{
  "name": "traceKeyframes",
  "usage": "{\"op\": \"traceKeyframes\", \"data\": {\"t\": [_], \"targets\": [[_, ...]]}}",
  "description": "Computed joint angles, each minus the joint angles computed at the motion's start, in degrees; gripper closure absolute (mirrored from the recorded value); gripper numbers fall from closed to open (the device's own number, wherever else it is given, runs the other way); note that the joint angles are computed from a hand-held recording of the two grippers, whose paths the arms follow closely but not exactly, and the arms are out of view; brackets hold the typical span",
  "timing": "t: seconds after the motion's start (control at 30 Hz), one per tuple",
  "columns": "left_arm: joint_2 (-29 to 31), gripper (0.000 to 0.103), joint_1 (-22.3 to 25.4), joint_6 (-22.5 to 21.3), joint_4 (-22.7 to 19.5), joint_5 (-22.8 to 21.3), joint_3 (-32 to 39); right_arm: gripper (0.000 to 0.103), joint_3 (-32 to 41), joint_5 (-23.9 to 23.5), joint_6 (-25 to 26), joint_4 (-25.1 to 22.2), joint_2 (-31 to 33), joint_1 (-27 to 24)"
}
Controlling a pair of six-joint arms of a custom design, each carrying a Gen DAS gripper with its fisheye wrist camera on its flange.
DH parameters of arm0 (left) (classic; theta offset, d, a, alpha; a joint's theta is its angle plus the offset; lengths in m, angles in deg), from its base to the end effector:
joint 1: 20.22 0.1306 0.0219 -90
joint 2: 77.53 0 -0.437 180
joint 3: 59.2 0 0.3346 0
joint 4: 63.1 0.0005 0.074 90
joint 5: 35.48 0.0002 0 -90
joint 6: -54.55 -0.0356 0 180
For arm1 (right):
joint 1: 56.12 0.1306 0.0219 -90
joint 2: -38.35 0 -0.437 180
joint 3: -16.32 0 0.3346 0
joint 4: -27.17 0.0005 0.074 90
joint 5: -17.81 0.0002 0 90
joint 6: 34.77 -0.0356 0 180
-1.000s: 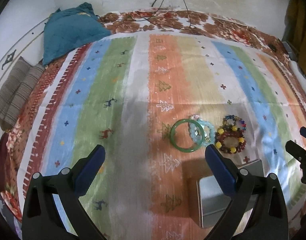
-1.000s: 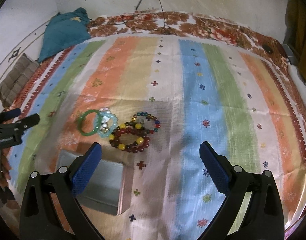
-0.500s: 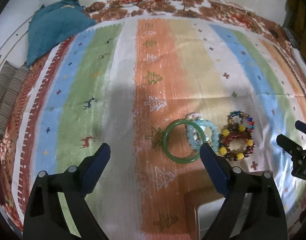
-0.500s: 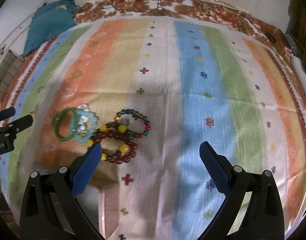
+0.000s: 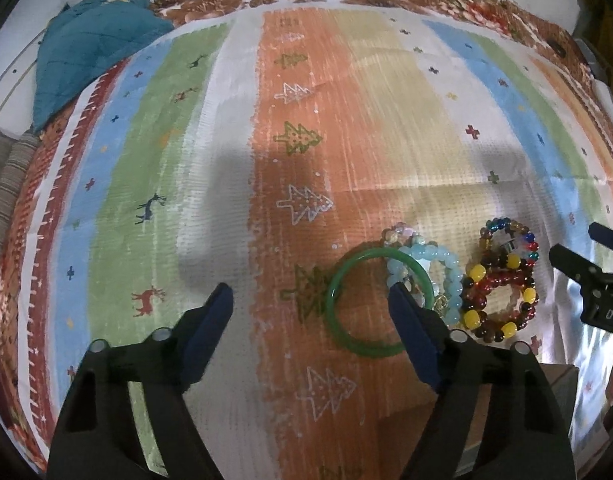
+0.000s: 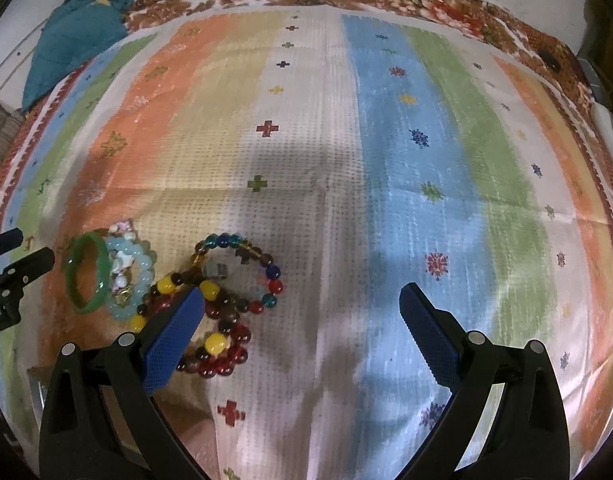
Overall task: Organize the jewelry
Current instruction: 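Grasp the green jade bangle with the left tool while the right grasps the multicolour bracelet, then lift the green bangle with the left tool while the right lifts the multicolour bracelet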
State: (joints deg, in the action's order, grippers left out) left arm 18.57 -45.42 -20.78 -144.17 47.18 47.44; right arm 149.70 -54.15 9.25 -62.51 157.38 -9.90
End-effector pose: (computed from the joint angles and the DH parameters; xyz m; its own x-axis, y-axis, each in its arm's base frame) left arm 0.3940 -0.1809 0.5232 -0.9225 0.1565 -0.3530 0.1552 0.9874 0.0321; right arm 0.4132 0.4146 0.4912 -0.9198 0.0284 -0.3914 0.0420 0.9988 -0.0261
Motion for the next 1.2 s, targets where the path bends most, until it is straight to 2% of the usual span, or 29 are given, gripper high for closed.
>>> {"op": "traceKeyframes", "data": {"t": [0.1, 0.17, 0.33, 0.4, 0.5, 0.6, 0.67, 0.73, 0.77, 0.87, 1.2], "targets": [[0.9, 0.036, -0.1, -0.4, -0.4, -0.2, 0.1, 0.005, 0.4, -0.2, 0.8, -0.1, 0.8, -0.5], [1.3, 0.037, -0.3, -0.6, -0.3, -0.4, -0.1, 0.017, 0.6, -0.7, 1.2, -0.2, 1.4, -0.8], [2.5, 0.045, -0.3, -1.2, -0.3, -0.6, -0.4, 0.022, 0.6, -1.7, 2.0, 0.1, 2.5, -1.3], [3.1, 0.057, -0.4, -1.5, -0.2, -0.6, -0.7, 0.029, 0.2, -2.6, 2.2, 0.5, 2.8, -1.6], [3.3, 0.067, -0.4, -1.8, 0.4, -0.9, -1.1, 0.037, 0.5, -2.4, 3.0, 0.4, 3.3, -1.7], [3.5, 0.070, -0.1, -1.8, 1.0, -0.5, -1.7, 0.047, 0.5, -2.2, 4.1, 1.0, 3.4, -1.7], [3.7, 0.083, -0.4, -2.1, 1.2, -1.3, -1.7, 0.061, 0.5, -2.1, 4.6, 1.3, 3.3, -1.6], [4.0, 0.095, -0.5, -2.3, 1.0, -2.1, -1.6, 0.072, 0.2, -2.5, 5.3, 2.0, 3.3, -1.4], [4.1, 0.095, -0.5, -2.3, 0.9, -2.2, -1.5, 0.079, 0.0, -2.6, 5.6, 2.1, 3.2, -1.4], [3.9, 0.096, -0.2, -2.3, 1.0, -1.8, -1.6, 0.091, -0.1, -3.0, 6.0, 2.4, 3.1, -1.4], [2.5, 0.097, 0.1, -1.7, 0.7, -0.7, 0.6, 0.093, 0.7, -1.8, 7.0, 3.0, 2.0, -0.9]]}}
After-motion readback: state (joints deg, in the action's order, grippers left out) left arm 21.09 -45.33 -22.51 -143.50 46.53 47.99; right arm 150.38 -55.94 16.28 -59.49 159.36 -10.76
